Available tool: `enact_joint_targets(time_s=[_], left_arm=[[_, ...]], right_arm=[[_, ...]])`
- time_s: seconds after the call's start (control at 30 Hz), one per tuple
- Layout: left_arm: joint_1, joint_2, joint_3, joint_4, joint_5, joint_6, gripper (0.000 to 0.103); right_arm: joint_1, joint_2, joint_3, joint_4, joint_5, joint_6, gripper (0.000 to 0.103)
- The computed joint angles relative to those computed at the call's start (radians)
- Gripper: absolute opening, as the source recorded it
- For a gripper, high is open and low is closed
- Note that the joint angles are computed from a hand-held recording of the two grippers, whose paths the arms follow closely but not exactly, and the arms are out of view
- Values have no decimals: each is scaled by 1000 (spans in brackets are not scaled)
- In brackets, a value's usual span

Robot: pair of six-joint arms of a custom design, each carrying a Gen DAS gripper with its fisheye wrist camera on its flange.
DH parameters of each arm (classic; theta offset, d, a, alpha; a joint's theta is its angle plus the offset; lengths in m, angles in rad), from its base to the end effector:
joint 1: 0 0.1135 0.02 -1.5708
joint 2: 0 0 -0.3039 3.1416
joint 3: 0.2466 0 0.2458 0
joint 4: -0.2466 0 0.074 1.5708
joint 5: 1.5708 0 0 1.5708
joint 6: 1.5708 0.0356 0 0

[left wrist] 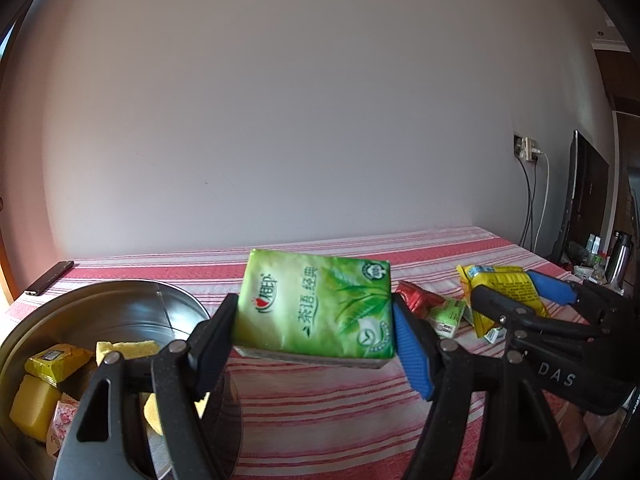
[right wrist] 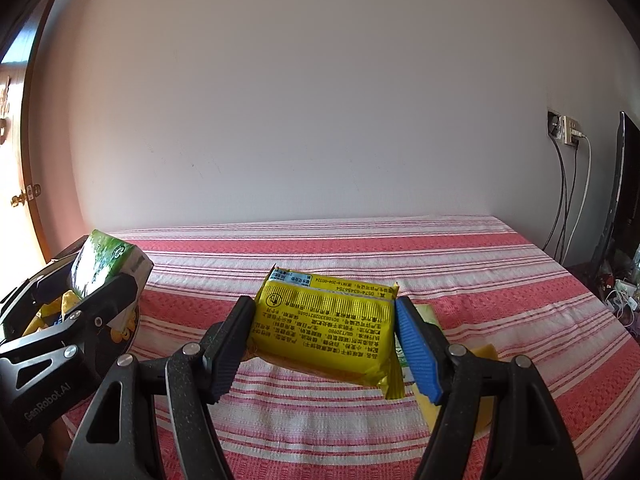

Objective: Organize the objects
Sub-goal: 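Carry the green tissue pack and yellow wafer pack over the tin with both grippers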

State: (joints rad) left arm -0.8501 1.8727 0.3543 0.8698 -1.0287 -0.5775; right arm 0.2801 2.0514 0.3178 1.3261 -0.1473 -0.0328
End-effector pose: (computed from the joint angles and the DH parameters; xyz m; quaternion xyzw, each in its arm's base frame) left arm 0.1921 -0.1725 0.1130 -0.1109 0.8022 0.0794 0.5813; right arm 0.2689 0.0828 0.0948 -0.1698 0.8168 0.1286 0.5361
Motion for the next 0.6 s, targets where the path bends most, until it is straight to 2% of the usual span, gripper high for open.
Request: enact_joint_targets(time_s=[0.6], left_arm=[[-30,1,-32,53,-58,6,73]], right_arm=[[-1,26,-45,138,3,-2,72]])
